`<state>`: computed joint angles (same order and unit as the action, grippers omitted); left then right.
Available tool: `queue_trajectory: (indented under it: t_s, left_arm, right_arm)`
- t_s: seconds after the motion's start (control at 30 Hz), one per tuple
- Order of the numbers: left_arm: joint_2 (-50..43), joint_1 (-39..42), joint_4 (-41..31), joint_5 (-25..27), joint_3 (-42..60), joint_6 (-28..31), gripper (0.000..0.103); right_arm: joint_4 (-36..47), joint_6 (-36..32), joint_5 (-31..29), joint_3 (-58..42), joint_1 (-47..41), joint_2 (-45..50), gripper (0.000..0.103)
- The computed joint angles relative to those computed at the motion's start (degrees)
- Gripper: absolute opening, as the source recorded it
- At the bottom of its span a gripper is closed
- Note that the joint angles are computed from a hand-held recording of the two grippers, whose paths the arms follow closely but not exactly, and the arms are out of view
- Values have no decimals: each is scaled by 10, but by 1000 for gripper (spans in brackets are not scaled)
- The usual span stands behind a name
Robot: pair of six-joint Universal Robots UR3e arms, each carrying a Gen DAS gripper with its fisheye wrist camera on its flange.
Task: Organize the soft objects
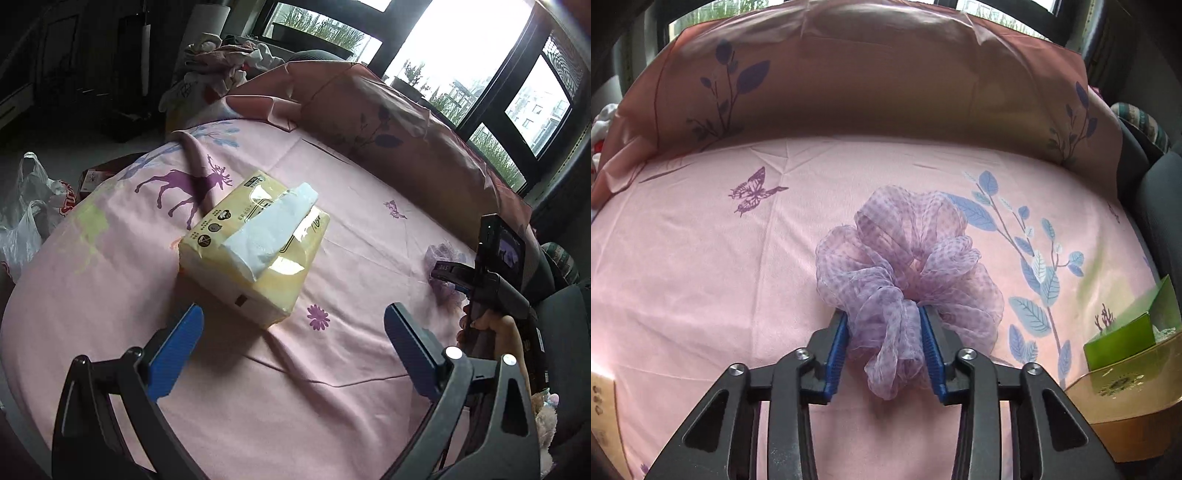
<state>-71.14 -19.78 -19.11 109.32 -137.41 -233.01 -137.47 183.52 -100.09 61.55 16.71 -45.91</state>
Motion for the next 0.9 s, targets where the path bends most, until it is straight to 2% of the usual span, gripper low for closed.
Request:
queue_trajectory:
  t_s: [0.07,0.1,0.23,0.33,0.43,0.53,0.7,0.73,0.77,0.8,0.83,0.87,0.9]
  left_arm:
    - [-6,-7,-3,7,6,-1,98]
    - [-10,-12,-7,14,10,-3,98]
    - [-17,-23,-17,21,19,-6,98]
    - [-16,-31,-14,24,19,-6,98]
    - [-14,-33,-2,12,13,-6,98]
    - [-24,-32,16,-20,15,7,98]
    - [-58,-67,5,-30,47,15,97]
    - [-63,-79,5,-25,53,15,97]
    - [-68,-93,7,-19,59,15,97]
    - [-73,-106,8,-14,65,18,97]
    - [-77,-115,7,-11,70,21,97]
    - [-80,-123,7,-10,73,23,97]
    - [-84,-129,12,-13,71,23,97]
  right_arm:
    - [-41,14,26,47,-8,-26,20]
    - [-55,13,43,73,-11,-43,14]
    - [-77,-8,165,211,-37,-156,13]
    - [-110,-52,240,372,-57,-286,13]
    - [-86,-123,283,497,-71,-415,13]
    - [-16,-201,313,582,-87,-531,13]
    - [127,-288,301,632,-88,-645,15]
    - [142,-295,289,638,-88,-668,17]
    - [150,-302,284,651,-93,-699,32]
    - [160,-317,293,666,-109,-739,53]
    - [181,-337,313,679,-139,-782,65]
    - [214,-357,339,685,-173,-821,81]
    - [261,-387,372,686,-220,-859,83]
